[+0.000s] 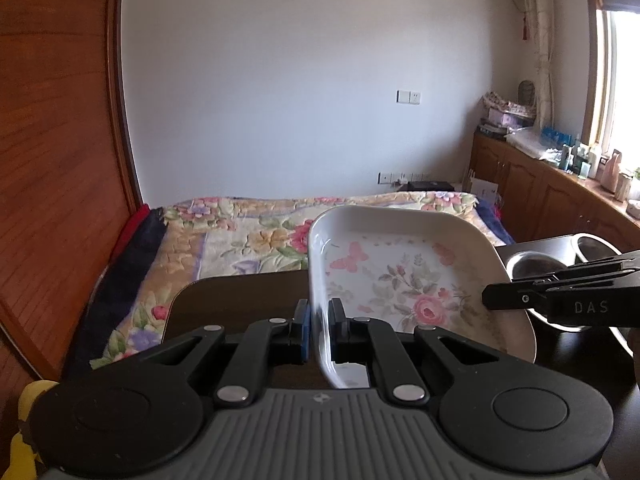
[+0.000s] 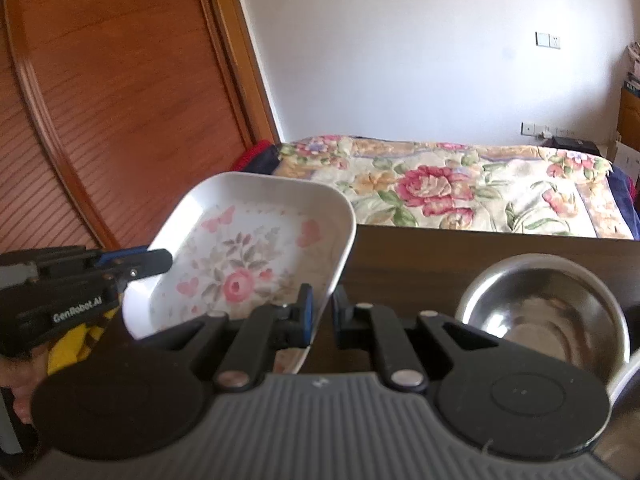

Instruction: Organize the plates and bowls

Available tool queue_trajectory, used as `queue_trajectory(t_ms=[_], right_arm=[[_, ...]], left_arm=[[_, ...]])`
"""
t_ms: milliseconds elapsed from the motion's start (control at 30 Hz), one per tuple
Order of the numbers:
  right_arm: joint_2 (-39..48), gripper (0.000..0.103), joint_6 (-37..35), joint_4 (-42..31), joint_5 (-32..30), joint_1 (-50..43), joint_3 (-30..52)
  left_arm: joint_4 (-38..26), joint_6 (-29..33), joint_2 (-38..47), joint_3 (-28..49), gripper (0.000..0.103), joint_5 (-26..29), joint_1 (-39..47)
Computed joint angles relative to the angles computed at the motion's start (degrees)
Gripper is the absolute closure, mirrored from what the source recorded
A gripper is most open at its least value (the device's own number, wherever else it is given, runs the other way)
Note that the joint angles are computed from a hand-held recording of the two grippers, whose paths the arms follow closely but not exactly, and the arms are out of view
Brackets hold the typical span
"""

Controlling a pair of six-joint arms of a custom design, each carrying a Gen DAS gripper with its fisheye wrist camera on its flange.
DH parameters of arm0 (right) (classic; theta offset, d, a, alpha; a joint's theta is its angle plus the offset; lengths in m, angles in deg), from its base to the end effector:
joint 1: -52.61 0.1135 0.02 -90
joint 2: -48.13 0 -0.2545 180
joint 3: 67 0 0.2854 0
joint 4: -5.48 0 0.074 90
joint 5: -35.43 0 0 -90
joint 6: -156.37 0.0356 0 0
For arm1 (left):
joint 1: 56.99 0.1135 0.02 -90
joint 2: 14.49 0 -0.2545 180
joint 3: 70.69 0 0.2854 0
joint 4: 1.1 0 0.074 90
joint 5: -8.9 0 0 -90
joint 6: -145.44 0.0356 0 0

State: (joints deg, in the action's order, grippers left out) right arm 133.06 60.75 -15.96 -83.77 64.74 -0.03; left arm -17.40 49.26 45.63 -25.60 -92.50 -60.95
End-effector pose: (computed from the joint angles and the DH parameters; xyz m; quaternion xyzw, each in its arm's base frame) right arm 0.3387 0.0906 0.2123 -0.2414 0.8478 0.2510 0.4000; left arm 0.2617 -0.0111 0.2035 -0.0655 0.8664 0.0432 0.4932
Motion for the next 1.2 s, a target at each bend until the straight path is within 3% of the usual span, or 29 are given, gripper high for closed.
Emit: queue_trajectory(t_ms=[467, 867, 1200], right_arm=[[-12.36, 0.091, -3.45, -2.89, -7.61, -7.91, -9.94], [-24.35, 0.091, -7.73, -7.62, -15.09, -15.58, -19.20], [-29.29, 0.091, -12.99, -10.13, -19.28, -20.01, -24.59]], left_arm=[[-11.48, -5.45, -13.86, -4.45, 0.070, -12.68, -15.56], [-21.13, -16.17, -24.12, -9.73, 0.070, -22.81, -29.82], [-25.88, -24.40, -29.20, -13.14, 0.070, -30.65, -39.76]])
